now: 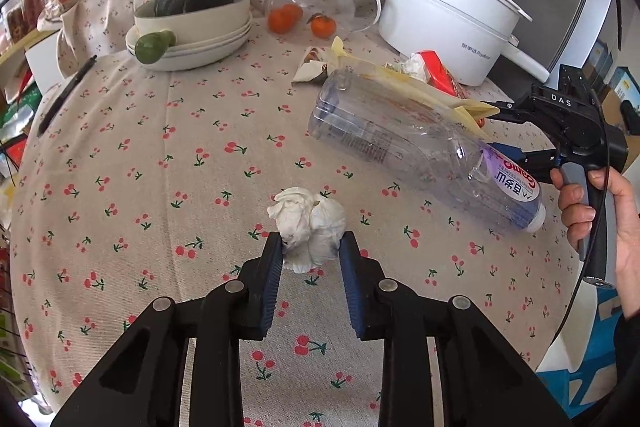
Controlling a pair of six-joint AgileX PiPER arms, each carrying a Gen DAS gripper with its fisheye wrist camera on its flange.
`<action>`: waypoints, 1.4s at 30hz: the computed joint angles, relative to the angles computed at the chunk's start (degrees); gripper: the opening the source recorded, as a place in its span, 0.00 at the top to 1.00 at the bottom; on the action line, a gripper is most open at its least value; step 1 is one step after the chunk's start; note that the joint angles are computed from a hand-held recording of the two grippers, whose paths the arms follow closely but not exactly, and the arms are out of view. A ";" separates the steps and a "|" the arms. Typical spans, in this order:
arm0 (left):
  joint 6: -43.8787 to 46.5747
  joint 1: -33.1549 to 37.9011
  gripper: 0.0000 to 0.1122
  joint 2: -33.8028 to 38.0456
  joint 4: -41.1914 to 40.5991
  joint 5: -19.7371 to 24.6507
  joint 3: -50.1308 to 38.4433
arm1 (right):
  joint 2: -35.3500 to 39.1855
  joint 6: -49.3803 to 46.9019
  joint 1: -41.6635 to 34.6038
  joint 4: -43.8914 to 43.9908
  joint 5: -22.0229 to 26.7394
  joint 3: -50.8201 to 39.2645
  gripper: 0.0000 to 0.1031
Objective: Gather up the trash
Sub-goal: 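Grasp the white tissue with the left tool while the right tool grasps the red noodle lid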
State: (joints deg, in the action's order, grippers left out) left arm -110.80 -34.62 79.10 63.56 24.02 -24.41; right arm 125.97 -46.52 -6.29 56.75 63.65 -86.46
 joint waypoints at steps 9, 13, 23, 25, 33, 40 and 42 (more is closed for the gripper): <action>3.47 -1.40 0.73 -0.77 -4.70 3.05 -0.24 | 7.14 4.43 -1.41 10.83 4.96 -3.17 0.81; 7.40 -3.68 0.73 -3.46 -9.57 7.05 -1.27 | 3.68 2.22 -2.84 10.84 4.26 -0.04 0.94; 9.80 -18.50 0.73 -11.05 -18.59 26.24 -9.92 | -13.49 -4.00 -5.35 -3.52 -1.19 8.44 0.95; 8.86 -21.06 0.73 -11.20 -20.17 29.53 -12.21 | -17.53 -4.29 -4.34 -7.72 -5.36 10.52 0.92; 5.64 -29.43 0.73 -9.89 -20.07 40.09 -15.22 | -29.15 -3.89 7.32 -21.04 -24.06 19.59 0.39; 8.08 -23.69 0.73 -16.99 -21.23 37.49 -7.65 | -25.95 15.38 23.56 -38.36 -36.43 19.12 0.39; 9.31 -22.53 0.73 -18.12 -21.36 36.91 -6.26 | -24.19 22.42 27.43 -45.35 -38.94 18.12 0.40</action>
